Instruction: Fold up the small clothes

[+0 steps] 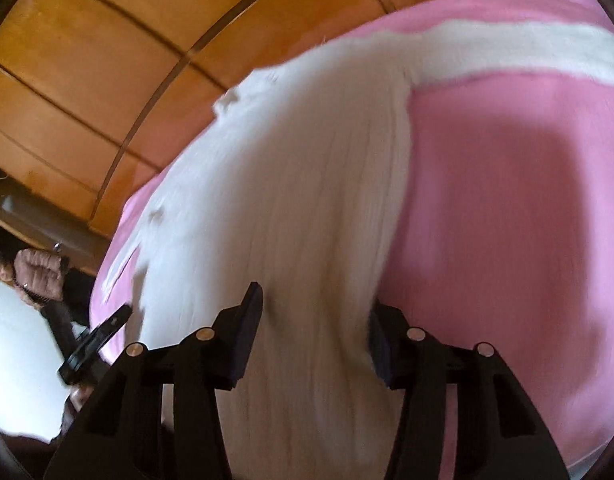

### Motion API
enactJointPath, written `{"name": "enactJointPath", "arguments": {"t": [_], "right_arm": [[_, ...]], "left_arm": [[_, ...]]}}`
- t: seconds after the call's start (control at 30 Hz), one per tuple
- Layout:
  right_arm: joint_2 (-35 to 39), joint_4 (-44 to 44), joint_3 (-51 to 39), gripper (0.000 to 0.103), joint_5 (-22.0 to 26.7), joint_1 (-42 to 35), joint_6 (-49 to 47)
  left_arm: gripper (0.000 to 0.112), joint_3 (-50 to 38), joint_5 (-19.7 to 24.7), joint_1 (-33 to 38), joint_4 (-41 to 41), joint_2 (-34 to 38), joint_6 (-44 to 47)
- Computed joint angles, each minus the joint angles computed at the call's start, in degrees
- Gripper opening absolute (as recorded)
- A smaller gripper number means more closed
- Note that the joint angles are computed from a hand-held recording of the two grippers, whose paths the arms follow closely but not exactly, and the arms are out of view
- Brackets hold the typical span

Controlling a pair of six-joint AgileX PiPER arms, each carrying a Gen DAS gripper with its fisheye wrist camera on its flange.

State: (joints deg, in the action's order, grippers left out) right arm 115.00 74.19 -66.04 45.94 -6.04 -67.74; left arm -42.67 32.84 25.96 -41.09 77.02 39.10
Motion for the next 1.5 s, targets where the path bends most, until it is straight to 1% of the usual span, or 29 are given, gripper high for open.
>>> {"name": "enactJointPath", "arguments": {"t": [0.03, 0.07, 0.13, 0.17, 0.2, 0.23, 0.27, 0.3, 0.33, 0.4, 0.43, 0.47, 0.57, 0.6, 0.63, 0.67, 0.7, 0.73, 0.77, 0.8, 0.9, 0.97, 1.03, 1.13, 1.27, 1.37, 1.43, 1.47, 1.5], "right_arm": [[-1.1, 0.7, 2.8, 0.049, 0.9, -0.6, -1.9], [-1.9, 0.9, 4.7, 0.049, 1.7, -0.9, -2.9], [-3.8, 1.0, 9.0, 0.047, 2.6, -2.0, -5.6], [-4.9, 1.2, 11.2, 0.041, 2.6, -1.9, -7.1], [-6.4, 1.0, 13.4, 0.018, 0.9, -0.9, -7.9], [-7.0, 0.7, 14.1, 0.006, -1.3, 0.5, -7.5], [-8.3, 0.0, 15.1, 0.006, -3.4, 1.6, -6.6], [-9.5, 1.1, 16.0, 0.006, -3.8, 1.9, -7.4], [-11.1, 2.4, 17.3, 0.006, -3.2, 1.0, -9.1], [-14.3, 3.1, 18.7, 0.006, 0.6, -2.2, -12.2], [-15.3, 1.5, 18.9, 0.006, 0.8, -3.2, -12.9], [-15.6, -0.7, 18.9, 0.005, -0.3, -2.9, -12.2], [-11.3, -7.2, 14.7, 0.005, -6.3, 1.2, -5.4], [-10.4, -7.5, 14.7, 0.006, -6.4, 0.5, -5.5], [-9.7, -6.8, 14.8, 0.008, -5.0, -0.7, -5.7], [-8.7, -5.8, 14.0, 0.01, -2.7, -2.1, -5.9], [-8.7, -4.7, 13.7, 0.018, -2.0, -3.1, -6.6], [-9.3, -3.1, 13.9, 0.041, -2.6, -4.2, -7.8], [-9.6, -1.5, 13.6, 0.05, -3.2, -5.6, -8.1], [-9.4, 0.0, 12.6, 0.052, -3.5, -7.3, -7.8], [-6.1, 4.8, 7.0, 0.053, -3.8, -13.1, -4.8], [-2.2, 7.5, 1.2, 0.052, -6.2, -16.1, 0.8], [3.2, 9.5, -6.1, 0.052, -6.8, -19.1, 7.8], [9.3, 8.6, -15.6, 0.046, -9.1, -20.9, 18.5], [17.6, -0.1, -30.3, 0.042, -12.6, -21.4, 36.3], [23.7, -10.6, -41.7, 0.034, -12.5, -22.2, 50.6], [27.0, -18.2, -48.4, 0.022, -12.3, -22.0, 59.7], [28.9, -22.7, -52.8, 0.019, -11.2, -21.9, 64.5], [30.6, -26.4, -56.7, 0.012, -9.9, -21.7, 68.6]], "left_arm": [[0.065, 0.6, 1.8, 1.8, -1.4, -0.3, 1.8], [0.057, 1.4, 4.1, 4.2, -3.2, -0.5, 4.0], [0.041, 3.0, 6.7, 6.9, -5.2, -1.6, 7.0], [0.022, 3.4, 9.3, 8.6, -6.1, -1.8, 9.3], [0.009, 3.3, 11.4, 9.7, -6.8, -1.6, 10.7], [0.008, 3.9, 12.3, 10.4, -6.9, -2.4, 11.3], [0.007, 4.0, 12.8, 10.9, -6.7, -3.1, 11.7], [0.006, 4.1, 14.1, 11.8, -6.9, -4.1, 12.4], [0.006, 4.0, 16.5, 13.7, -7.4, -5.2, 13.5], [0.006, 3.8, 18.2, 15.3, -6.7, -6.4, 13.9], [0.006, 4.0, 18.8, 15.9, -5.8, -6.8, 13.7], [0.006, 4.0, 18.8, 15.8, -5.0, -6.7, 13.2], [0.007, 4.9, 15.8, 12.2, -0.6, -7.5, 9.5], [0.008, 4.7, 15.1, 11.1, 0.7, -8.0, 8.1], [0.008, 4.4, 14.4, 10.2, 2.0, -8.7, 6.4], [0.017, 3.8, 13.4, 9.1, 2.8, -9.6, 4.9], [0.032, 3.3, 12.8, 8.6, 2.8, -10.2, 4.3], [0.04, 2.8, 12.1, 8.2, 2.5, -10.9, 4.2], [0.053, 2.4, 10.8, 7.3, 1.7, -11.5, 4.0], [0.054, 1.8, 9.6, 5.9, 1.3, -11.6, 3.5], [0.054, -1.3, 5.3, -0.9, 3.9, -9.0, -1.7], [0.054, -3.3, 2.6, -5.7, 5.4, -6.0, -5.8], [0.054, -5.2, 0.3, -9.6, 7.5, -3.1, -9.4], [0.054, -7.7, -1.6, -14.7, 10.7, 1.0, -14.0], [0.054, -9.8, -3.1, -18.7, 16.0, 5.5, -18.3], [0.054, -10.5, -3.9, -19.5, 18.8, 8.1, -20.6], [0.058, -10.5, -4.6, -19.1, 17.3, 9.0, -19.2], [0.061, -10.0, -5.1, -18.8, 16.1, 9.0, -18.1], [0.064, -9.8, -5.7, -19.0, 15.5, 9.2, -17.4]]}}
